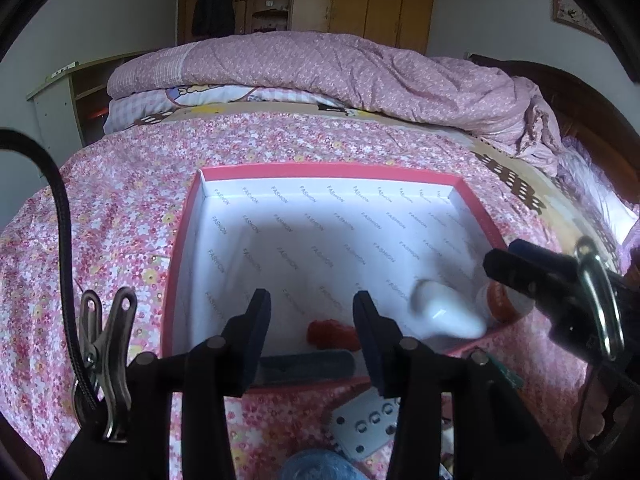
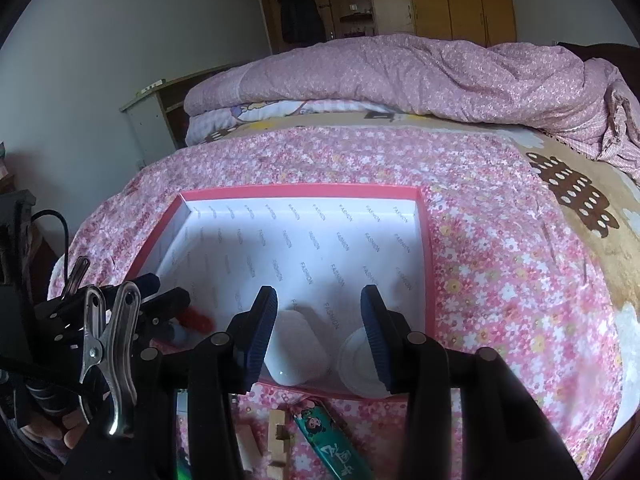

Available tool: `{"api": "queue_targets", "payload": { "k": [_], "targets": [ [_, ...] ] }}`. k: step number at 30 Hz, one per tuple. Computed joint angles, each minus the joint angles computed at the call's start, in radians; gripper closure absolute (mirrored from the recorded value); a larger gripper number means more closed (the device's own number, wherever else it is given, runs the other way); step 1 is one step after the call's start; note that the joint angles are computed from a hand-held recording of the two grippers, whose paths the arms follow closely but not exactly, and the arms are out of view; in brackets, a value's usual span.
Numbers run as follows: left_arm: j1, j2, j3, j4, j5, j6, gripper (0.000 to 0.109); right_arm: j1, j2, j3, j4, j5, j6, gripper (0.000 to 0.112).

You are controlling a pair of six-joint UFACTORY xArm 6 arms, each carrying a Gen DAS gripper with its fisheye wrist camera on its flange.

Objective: Organize rigid objects
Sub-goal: 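Grasp the blue tape dispenser with the left tool while the right tool approaches the green lighter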

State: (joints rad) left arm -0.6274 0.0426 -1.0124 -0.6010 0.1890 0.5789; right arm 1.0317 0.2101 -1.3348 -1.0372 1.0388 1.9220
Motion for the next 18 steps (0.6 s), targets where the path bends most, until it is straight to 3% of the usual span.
{"api": "queue_targets", "payload": {
  "k": [18],
  "targets": [
    [-0.013, -0.232, 0.208, -0.082, 0.023, 0.062, 0.06, 0.141, -0.003, 0.004, -0.002, 0.093, 0.057, 0.06]
  ]
}}
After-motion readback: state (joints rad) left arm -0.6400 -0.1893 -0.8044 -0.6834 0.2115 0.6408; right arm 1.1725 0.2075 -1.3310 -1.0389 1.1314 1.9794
